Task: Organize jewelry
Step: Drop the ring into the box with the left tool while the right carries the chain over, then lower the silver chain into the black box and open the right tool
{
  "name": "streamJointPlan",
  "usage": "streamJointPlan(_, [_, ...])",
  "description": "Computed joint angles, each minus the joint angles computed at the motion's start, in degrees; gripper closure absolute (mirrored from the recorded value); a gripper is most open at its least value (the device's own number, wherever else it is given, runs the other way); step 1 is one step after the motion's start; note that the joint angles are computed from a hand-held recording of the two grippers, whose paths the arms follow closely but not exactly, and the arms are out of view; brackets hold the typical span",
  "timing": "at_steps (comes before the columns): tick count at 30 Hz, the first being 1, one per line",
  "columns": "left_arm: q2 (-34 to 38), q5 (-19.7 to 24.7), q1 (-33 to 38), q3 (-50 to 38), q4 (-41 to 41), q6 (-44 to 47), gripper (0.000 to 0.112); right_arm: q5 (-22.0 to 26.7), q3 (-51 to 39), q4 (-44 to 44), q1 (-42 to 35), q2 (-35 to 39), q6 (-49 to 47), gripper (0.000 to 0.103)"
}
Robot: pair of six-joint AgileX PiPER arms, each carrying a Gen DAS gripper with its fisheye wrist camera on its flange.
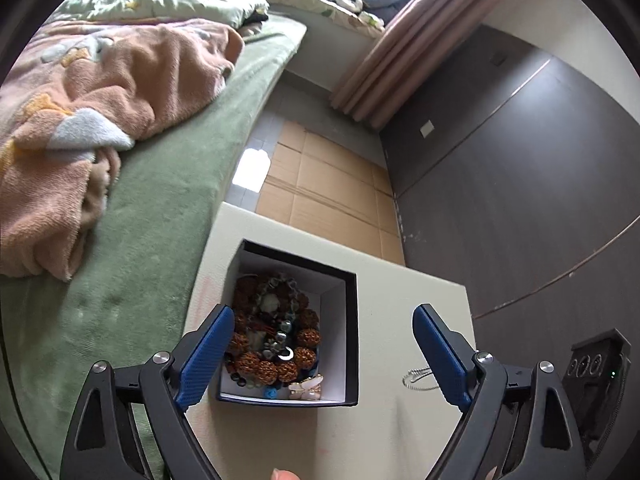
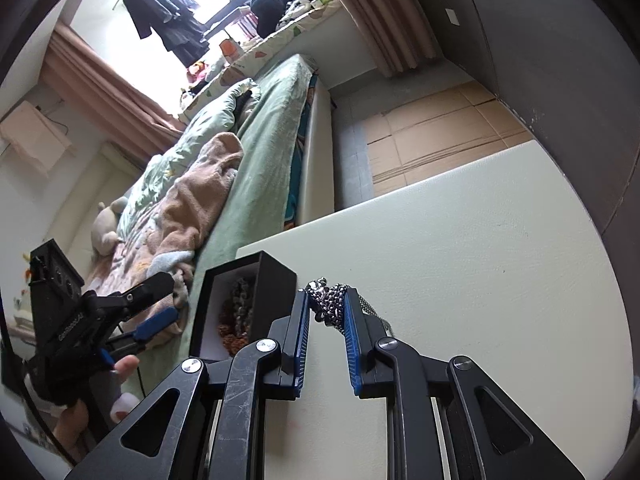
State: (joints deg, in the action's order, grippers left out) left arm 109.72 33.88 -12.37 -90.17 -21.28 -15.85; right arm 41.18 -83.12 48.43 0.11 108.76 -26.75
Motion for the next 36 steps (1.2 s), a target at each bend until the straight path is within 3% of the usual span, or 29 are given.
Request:
streamJointPlan(5, [-1.7,-0.5,1.6,1.9,-1.5,0.2,0.021,-1.9,1.3,2.3,1.8,-4.4,-2.3,0.085])
streamJointPlan(9, [-3.8,-2.9,2.1,4.2,-1.9,0.7,0.021,-1.6,-2.0,-1.1,4.2,-5.7,1.6,0.085])
streamJointPlan(11, [-4.4,-3.4,2.5,4.8,-1.6,0.4,0.014,-0.8,-4.8,-3.6,5.5,-5.4,4.1,0.085])
streamJointPlan(12, [-4.7,-3.8,2.7,5.4,-1.8,0.5,0.009,-0.3,-6.7,-5.0,6.3,-5.0,5.6,0.085])
streamJointPlan(18, [-5.5,-4.6,5.4,6.7,-5.1,3.8,0.009,2.2,-15.4,-9.8,10.3,-1.9,10.8,0.085])
streamJointPlan(29, [-5.4,-5.6,9.3,8.1,-8.5,4.2,0.01,0.8,-19.1,-11.3,13.7,5.9,11.2,0.085])
streamJointPlan(36, [-4.7,-5.4,8.4,6.9,-5.3,1.7,0.01,0.7,-22.9,-11.7,13.9,11.8,11.6,0.085])
